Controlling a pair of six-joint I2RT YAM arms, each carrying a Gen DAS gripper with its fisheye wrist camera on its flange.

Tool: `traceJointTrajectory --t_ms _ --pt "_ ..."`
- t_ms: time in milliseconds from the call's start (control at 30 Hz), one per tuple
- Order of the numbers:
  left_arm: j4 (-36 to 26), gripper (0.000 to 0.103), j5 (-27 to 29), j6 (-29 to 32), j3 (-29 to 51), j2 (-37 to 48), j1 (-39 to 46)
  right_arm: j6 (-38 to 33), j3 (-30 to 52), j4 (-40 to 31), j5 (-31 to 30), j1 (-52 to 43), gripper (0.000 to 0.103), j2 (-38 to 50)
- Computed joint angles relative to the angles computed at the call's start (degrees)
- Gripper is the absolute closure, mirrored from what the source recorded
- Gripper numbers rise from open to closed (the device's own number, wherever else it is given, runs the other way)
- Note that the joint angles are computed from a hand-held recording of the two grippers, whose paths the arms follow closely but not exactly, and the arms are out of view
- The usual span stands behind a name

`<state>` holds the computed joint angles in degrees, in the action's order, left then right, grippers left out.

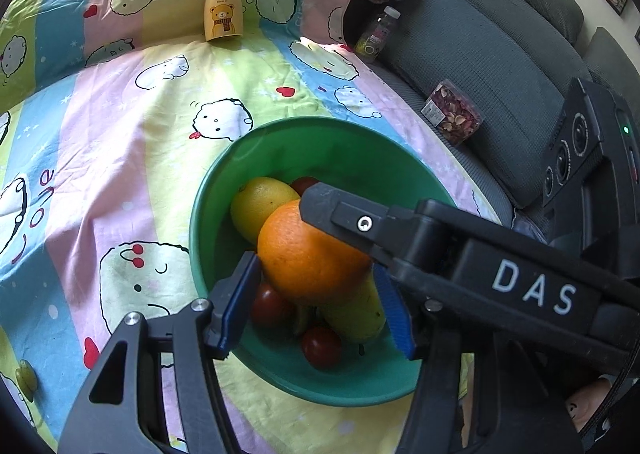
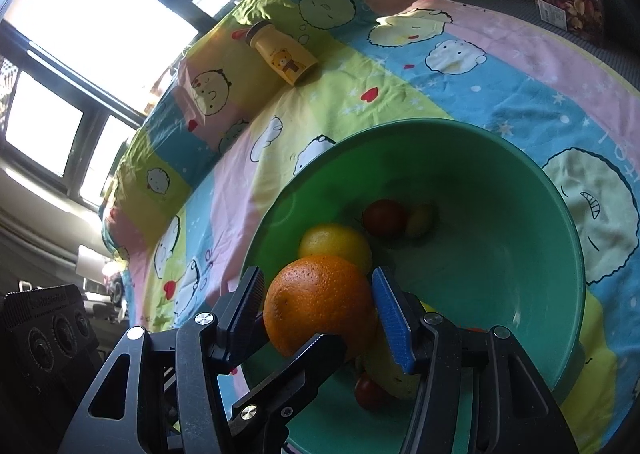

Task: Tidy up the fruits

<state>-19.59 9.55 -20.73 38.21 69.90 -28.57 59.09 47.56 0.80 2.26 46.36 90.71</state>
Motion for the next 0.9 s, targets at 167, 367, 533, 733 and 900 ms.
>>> traceJointTrajectory --t_ms 167,367,533,733,900 --pt "-0.19 0.042 1.42 -0.03 -1.08 -2.73 1.27 -0.36 1.51 -3.13 3.59 1.18 0.045 -0.65" --pt "-4.77 0.036 0.42 0.78 -1.79 -9.78 3.88 -0.89 2.09 -4.77 6.55 2.85 0.044 -2.59" --pt "-11.89 0.031 0.04 2.75 -2.68 -19.62 8.75 -2.05 3.46 -5.85 9.79 5.90 0.044 -4.38" --pt "-23.06 0.028 3.94 8.75 -3.39 -31.16 22.94 -5.67 7.97 -5.13 10.36 10.75 0.044 -2.42" --pt "-33.29 0.028 14.20 22.48 -2.83 -35.18 44.88 -9.25 15.56 -7.17 9.05 14.63 0.044 3.49"
